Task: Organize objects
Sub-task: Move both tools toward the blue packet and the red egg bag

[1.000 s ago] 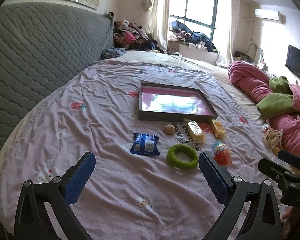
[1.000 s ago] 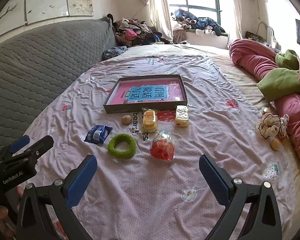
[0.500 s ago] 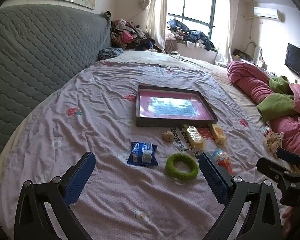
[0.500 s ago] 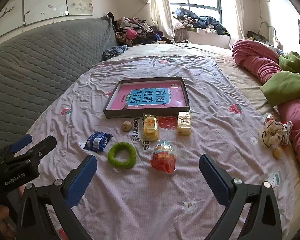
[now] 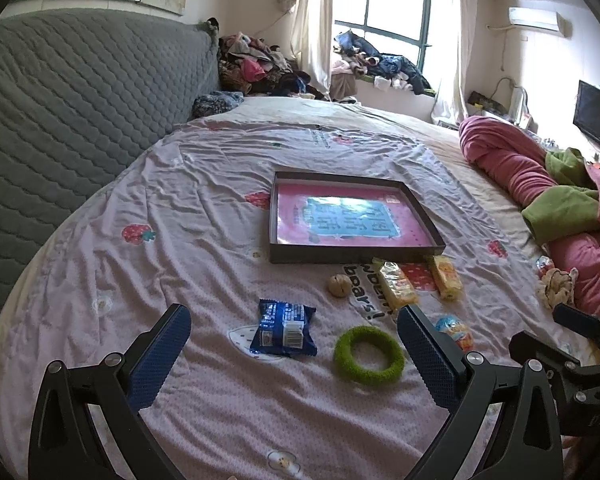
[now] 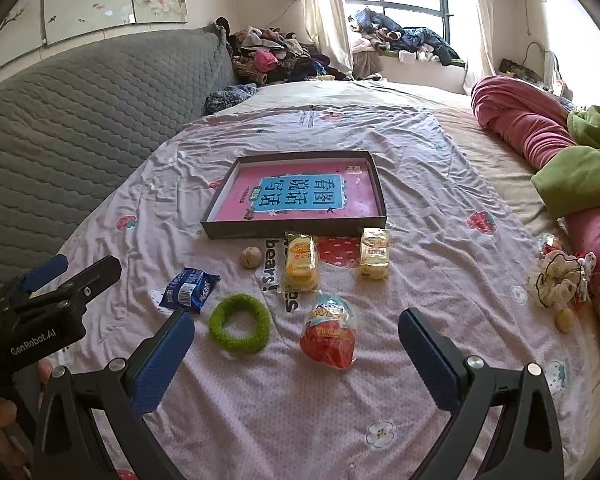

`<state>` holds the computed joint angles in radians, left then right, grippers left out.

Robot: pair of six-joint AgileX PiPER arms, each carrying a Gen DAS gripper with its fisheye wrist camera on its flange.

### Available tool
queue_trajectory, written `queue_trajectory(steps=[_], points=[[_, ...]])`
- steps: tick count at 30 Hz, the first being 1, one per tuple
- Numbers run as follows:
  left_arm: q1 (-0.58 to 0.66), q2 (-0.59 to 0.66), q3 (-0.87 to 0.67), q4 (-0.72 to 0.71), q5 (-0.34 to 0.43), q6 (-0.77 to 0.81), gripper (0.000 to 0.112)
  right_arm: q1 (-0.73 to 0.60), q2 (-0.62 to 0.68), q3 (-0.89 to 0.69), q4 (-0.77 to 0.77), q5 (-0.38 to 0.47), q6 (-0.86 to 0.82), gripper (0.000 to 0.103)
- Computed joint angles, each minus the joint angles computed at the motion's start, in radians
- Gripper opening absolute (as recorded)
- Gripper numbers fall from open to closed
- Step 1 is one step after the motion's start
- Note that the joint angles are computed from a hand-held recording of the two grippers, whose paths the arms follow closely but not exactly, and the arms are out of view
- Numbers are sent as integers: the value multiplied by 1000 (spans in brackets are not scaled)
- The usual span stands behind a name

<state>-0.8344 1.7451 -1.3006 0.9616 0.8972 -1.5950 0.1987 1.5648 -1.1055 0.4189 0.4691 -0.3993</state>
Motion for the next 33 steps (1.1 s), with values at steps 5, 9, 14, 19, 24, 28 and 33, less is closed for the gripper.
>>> queue_trajectory(steps=[5, 9, 14, 19, 24, 28, 33], points=[[33, 34, -9, -20, -37, 19, 103, -3, 39, -17, 2, -4, -4, 103], [53, 60, -9, -33, -68, 27, 103, -6, 68, -23, 6, -11, -6, 103], [80, 96, -11, -59, -112, 47, 103, -11, 113, -39, 7, -10, -11, 103], [90, 129, -18, -69, -130, 57, 103, -10, 146, -43, -5, -23, -2, 103], [106, 155, -17, -83, -156, 67, 103, -5, 183, -54, -19, -24, 8, 103], [119, 169, -11, -90, -177, 72, 103, -2, 207, -59, -22, -26, 11, 103], [129, 190, -13, -98, -196, 82, 103, -6, 234, -64, -10, -31, 2, 103]])
